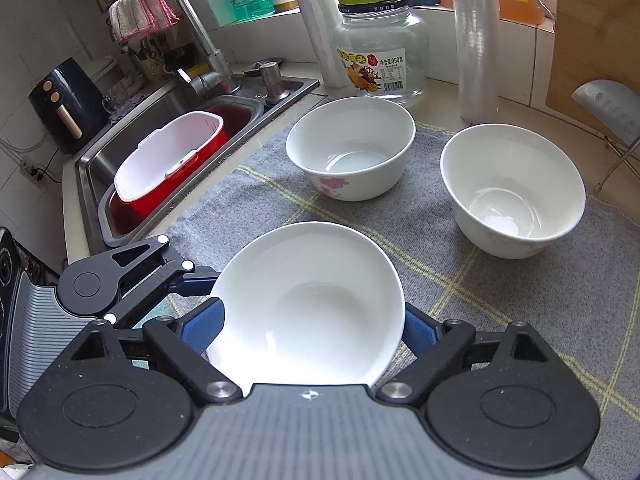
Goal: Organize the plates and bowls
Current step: 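Close the right tool on the bowl rim and lift it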
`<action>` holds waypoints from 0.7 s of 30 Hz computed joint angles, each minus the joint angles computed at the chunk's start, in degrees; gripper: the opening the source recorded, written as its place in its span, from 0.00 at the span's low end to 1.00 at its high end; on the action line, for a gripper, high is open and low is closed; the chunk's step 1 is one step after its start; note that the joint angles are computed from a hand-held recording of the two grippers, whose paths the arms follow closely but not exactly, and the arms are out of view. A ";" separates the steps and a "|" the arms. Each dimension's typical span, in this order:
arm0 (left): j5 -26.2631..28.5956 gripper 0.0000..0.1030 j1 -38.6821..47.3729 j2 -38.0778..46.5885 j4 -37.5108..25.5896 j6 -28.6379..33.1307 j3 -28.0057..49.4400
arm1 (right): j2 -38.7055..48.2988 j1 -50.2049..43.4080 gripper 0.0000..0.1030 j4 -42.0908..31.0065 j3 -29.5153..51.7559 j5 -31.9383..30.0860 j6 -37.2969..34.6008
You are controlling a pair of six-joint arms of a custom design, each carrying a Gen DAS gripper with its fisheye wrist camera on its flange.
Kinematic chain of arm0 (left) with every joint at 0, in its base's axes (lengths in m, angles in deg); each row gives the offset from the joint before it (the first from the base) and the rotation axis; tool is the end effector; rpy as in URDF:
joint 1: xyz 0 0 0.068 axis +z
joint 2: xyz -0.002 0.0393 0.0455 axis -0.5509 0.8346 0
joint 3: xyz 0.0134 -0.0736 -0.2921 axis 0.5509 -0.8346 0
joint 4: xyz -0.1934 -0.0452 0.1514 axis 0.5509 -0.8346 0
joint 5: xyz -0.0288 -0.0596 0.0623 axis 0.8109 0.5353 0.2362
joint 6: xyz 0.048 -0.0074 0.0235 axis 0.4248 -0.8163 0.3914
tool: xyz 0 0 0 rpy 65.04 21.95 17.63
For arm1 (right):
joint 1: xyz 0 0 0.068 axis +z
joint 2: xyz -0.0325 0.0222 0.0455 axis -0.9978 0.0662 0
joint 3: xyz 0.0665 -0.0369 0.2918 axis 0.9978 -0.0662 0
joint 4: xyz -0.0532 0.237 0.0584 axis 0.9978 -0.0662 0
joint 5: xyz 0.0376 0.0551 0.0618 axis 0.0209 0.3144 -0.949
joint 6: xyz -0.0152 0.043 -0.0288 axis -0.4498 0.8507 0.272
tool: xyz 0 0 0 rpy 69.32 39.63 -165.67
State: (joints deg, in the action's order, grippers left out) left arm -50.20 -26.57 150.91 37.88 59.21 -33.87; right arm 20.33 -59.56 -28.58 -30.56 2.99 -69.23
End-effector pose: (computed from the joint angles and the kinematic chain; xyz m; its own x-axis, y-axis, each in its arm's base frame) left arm 0.1556 0.0088 0.1425 -0.6080 0.2639 -0.7488 0.3166 0.9455 0.0762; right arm 0.2914 0.1646 0.1620 -0.6514 -0.5202 -0.5523 -0.7377 0.6046 0.3004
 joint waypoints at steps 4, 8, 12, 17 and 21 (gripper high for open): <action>-0.15 0.84 -0.97 -2.63 -3.42 0.40 0.83 | -1.84 -0.63 0.92 -0.98 -0.93 -0.30 -0.26; -1.08 0.84 -3.83 -5.01 -6.94 -0.21 2.23 | -4.81 -2.22 0.92 -2.42 -2.36 -0.86 -1.02; -2.64 0.84 -8.82 -5.96 -8.42 -2.20 3.42 | -8.17 -4.99 0.92 -4.00 -4.17 -1.28 -2.47; -5.94 0.84 -17.13 -4.36 -6.83 -5.57 4.38 | -11.62 -9.65 0.92 -5.80 -6.34 -1.60 -4.21; -7.87 0.84 -22.99 -0.81 -3.95 -8.07 5.39 | -13.35 -13.99 0.92 -7.10 -7.75 -1.88 -6.09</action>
